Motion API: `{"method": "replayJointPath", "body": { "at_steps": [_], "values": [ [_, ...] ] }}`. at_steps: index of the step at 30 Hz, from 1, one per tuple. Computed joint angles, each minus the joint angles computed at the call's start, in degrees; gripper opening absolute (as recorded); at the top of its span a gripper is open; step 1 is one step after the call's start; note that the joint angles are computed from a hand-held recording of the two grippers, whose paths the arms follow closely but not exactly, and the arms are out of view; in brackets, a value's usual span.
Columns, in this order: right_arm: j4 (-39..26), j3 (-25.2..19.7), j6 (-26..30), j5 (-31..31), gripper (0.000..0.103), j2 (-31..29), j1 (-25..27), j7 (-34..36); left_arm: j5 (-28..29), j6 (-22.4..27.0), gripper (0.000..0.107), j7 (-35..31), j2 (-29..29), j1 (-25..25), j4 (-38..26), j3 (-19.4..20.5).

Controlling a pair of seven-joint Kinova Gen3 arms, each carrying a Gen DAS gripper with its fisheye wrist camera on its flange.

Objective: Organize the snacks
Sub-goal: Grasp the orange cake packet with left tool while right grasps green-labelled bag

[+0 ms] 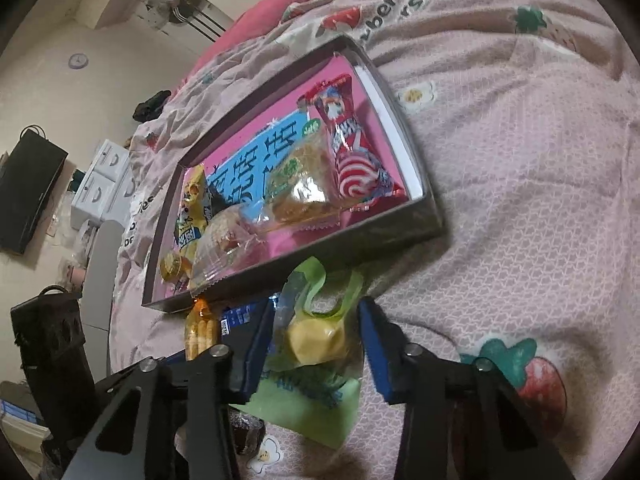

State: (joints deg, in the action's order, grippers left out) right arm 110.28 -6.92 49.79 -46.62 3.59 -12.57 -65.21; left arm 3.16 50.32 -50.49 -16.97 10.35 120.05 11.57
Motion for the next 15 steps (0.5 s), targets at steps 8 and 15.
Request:
{"method": "replayJointPath", "body": {
  "at_steps": [8,15],
  "values": [
    [-2.4,-0.1,7.0,1.3,0.045,2.7,0.9,-0.4,1.8,-0.6,0.046,-2.1,-1.1,0.0,0.6,-1.3],
    [-2.1,-1.1,6.4,2.6,0.052,2.4,0.1,0.8,2.6,-0.4,0.046,-2.7,-1.6,-0.4,1.0,-1.4]
  ]
}}
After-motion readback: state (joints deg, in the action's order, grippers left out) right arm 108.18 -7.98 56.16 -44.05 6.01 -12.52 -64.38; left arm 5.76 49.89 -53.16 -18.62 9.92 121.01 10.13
